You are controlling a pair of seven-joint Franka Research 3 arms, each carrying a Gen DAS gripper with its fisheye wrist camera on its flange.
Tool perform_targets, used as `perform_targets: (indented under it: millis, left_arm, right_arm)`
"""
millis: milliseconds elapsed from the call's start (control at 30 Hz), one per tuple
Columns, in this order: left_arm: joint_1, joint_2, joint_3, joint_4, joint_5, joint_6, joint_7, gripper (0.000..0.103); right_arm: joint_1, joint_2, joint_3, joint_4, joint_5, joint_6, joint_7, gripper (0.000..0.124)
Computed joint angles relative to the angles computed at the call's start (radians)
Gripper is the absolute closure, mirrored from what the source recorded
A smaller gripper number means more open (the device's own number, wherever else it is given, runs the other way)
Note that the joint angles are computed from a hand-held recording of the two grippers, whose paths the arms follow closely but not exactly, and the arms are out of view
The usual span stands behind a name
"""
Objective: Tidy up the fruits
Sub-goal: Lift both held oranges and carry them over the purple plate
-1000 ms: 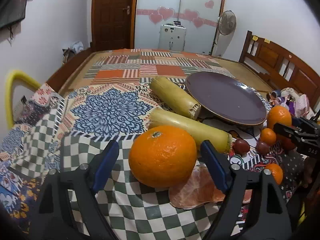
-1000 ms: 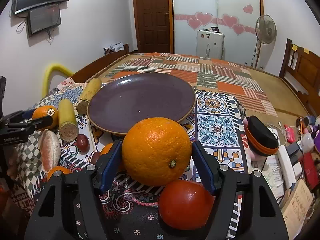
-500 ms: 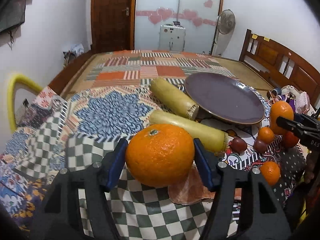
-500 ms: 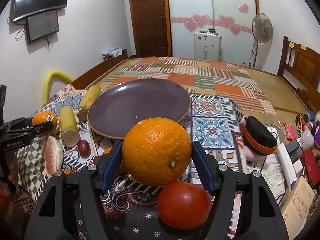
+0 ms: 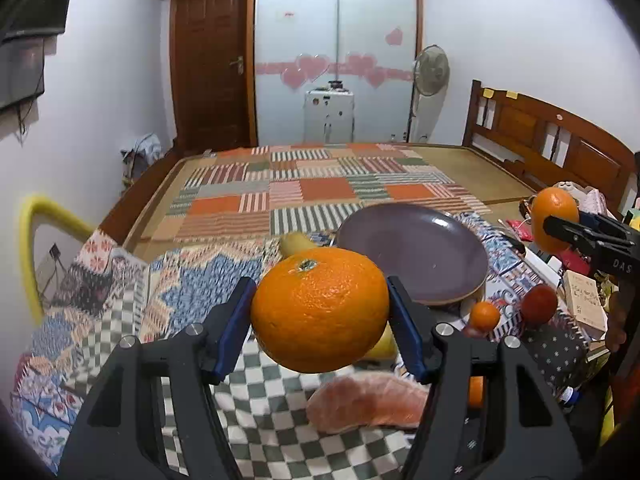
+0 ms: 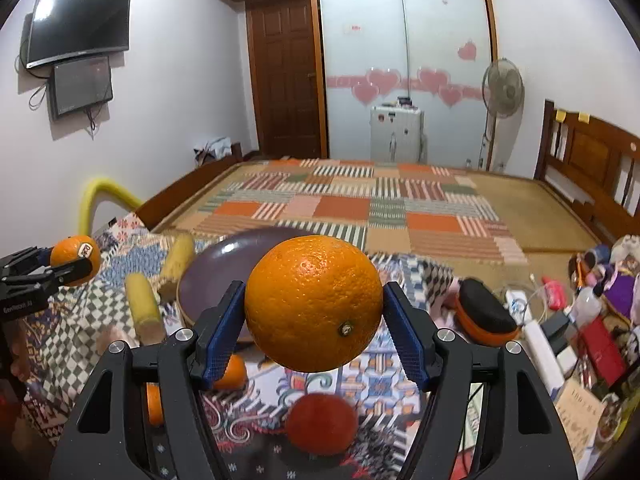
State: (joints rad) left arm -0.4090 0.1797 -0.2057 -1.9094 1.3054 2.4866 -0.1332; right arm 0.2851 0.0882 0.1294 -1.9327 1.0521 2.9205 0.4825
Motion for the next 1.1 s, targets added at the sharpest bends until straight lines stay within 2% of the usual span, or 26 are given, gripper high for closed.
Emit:
perform_targets:
  millis: [267,567,833,1100]
  left_arm:
    - [-0.02,0.048,0.009,0.105,0.022,-0.017,0.062,0.038]
    - [-0.055,0.143,0.046,0.259,0.012,-0.034,0.174,0.038]
    - [-0.076,0.248,0.094,0.396,-0.052,-0.018,0.25,0.038]
    - [-0.088,0.373,0.145,0.542,-0.183,-0.005,0.372,0.038]
  right_arm:
    - [0.002,0.017,0.017,0.052,0.089,0.025,-0.107,0.058]
    - [-0.009,0.083,0.034,0.144,0.061,0.036,-0.114,0.058]
    - [-0.02,0.168,0.045,0.222,-0.084,0.016,0.009,0.058]
    - [-0.012,0.275,0.026,0.304,-0.334,-0.044,0.205,0.058]
